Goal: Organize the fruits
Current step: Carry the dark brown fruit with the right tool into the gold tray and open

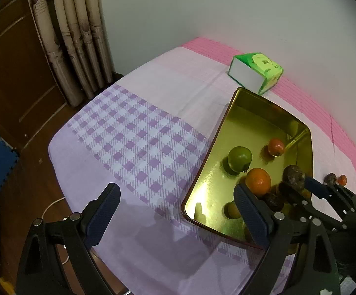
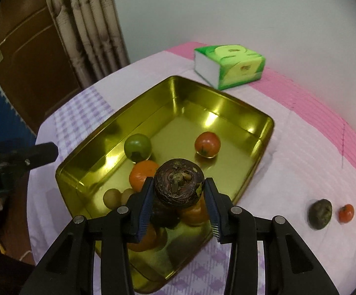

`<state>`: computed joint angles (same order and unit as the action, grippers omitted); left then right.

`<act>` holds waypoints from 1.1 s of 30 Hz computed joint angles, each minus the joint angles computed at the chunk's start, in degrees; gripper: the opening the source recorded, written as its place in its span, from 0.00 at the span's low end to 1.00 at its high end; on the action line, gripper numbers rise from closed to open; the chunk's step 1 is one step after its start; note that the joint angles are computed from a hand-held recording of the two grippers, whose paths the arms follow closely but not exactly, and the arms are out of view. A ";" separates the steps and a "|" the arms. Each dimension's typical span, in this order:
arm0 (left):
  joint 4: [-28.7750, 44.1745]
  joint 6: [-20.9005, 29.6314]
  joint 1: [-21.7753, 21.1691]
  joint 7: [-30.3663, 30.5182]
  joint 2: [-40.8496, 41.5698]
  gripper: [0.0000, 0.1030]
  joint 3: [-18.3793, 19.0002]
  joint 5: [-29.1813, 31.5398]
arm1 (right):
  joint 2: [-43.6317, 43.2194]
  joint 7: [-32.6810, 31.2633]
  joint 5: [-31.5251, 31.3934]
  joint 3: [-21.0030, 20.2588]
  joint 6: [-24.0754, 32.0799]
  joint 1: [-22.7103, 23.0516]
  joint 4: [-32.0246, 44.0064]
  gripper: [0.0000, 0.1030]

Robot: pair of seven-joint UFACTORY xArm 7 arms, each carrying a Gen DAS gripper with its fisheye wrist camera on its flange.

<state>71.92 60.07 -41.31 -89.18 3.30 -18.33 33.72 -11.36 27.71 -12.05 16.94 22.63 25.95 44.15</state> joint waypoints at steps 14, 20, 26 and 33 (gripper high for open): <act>0.16 -0.16 0.01 0.30 0.05 0.89 0.08 -0.11 | 1.66 1.29 -1.59 0.06 0.20 0.26 0.42 0.41; 0.74 0.30 -0.26 0.61 0.60 0.89 0.07 0.15 | 0.81 -0.16 0.81 -0.67 -0.85 0.70 -0.34 0.44; 0.98 0.42 -0.52 0.99 0.95 0.89 0.23 0.12 | -2.39 -1.73 3.99 -1.51 -4.41 0.99 -2.91 0.55; 1.39 0.75 -0.86 1.39 1.37 0.89 0.32 0.54 | -10.44 1.04 2.87 -0.52 -5.99 -3.67 -8.57 0.66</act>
<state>73.31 60.82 -42.17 -87.78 4.67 -18.01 34.27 -21.80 28.75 -9.17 16.42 16.64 22.28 35.58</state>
